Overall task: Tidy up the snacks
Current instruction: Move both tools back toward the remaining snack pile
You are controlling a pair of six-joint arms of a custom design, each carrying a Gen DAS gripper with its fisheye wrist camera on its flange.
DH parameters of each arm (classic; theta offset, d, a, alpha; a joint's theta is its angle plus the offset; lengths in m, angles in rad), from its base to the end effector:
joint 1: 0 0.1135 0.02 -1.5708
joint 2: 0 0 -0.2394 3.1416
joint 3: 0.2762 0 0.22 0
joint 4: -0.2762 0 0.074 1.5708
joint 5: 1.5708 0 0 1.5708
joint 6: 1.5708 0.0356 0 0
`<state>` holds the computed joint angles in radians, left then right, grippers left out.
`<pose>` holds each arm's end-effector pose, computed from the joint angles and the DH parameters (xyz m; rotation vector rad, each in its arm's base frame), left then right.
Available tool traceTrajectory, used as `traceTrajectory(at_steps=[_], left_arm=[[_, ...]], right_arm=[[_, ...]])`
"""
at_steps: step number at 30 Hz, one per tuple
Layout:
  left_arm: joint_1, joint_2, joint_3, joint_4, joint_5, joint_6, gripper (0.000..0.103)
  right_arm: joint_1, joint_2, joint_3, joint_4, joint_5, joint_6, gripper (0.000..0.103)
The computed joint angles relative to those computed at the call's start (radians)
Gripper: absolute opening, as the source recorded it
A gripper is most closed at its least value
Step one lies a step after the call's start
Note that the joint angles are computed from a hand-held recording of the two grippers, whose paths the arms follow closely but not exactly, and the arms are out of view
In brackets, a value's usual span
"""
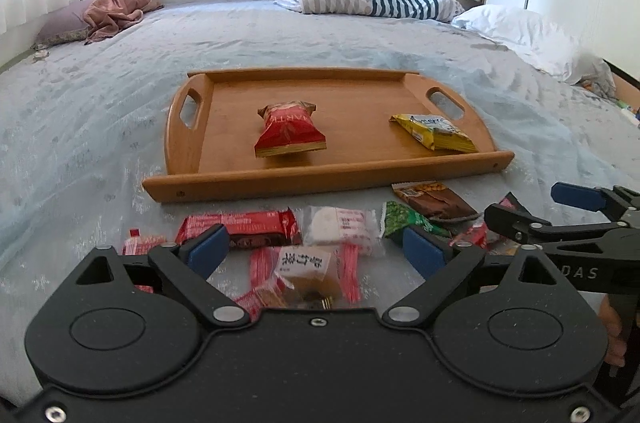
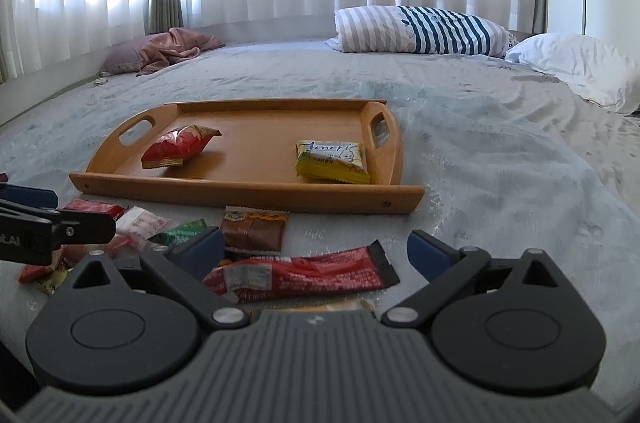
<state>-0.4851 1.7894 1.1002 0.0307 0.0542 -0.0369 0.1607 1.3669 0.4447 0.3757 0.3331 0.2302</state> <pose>0.3176 -0.1696 0.1919 0.5293 2.1874 -0.3439 0.2379 0.0268 0.1596 0.2683 2.0689 -0.1157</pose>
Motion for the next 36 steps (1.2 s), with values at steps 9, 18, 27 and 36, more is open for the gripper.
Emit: traceTrajectory(at_steps=[9, 18, 27, 36], left_arm=[[0.010, -0.066, -0.117, 0.054, 0.013, 0.006, 0.097], [0.028, -0.088, -0.152, 0.028, 0.060, 0.006, 0.079], [0.027, -0.041, -0.107, 0.052, 0.019, -0.004, 0.075], [0.040, 0.084, 0.012, -0.015, 0.060, -0.045, 0.074]], right_arm=[[0.034, 0.004, -0.035, 0.025, 0.048, 0.004, 0.103], [0.071, 0.005, -0.066, 0.016, 0.079, 0.040, 0.103], [0.080, 0.031, -0.082, 0.026, 0.081, 0.080, 0.103], [0.132, 0.090, -0.106, 0.129, 0.166, 0.089, 0.101]])
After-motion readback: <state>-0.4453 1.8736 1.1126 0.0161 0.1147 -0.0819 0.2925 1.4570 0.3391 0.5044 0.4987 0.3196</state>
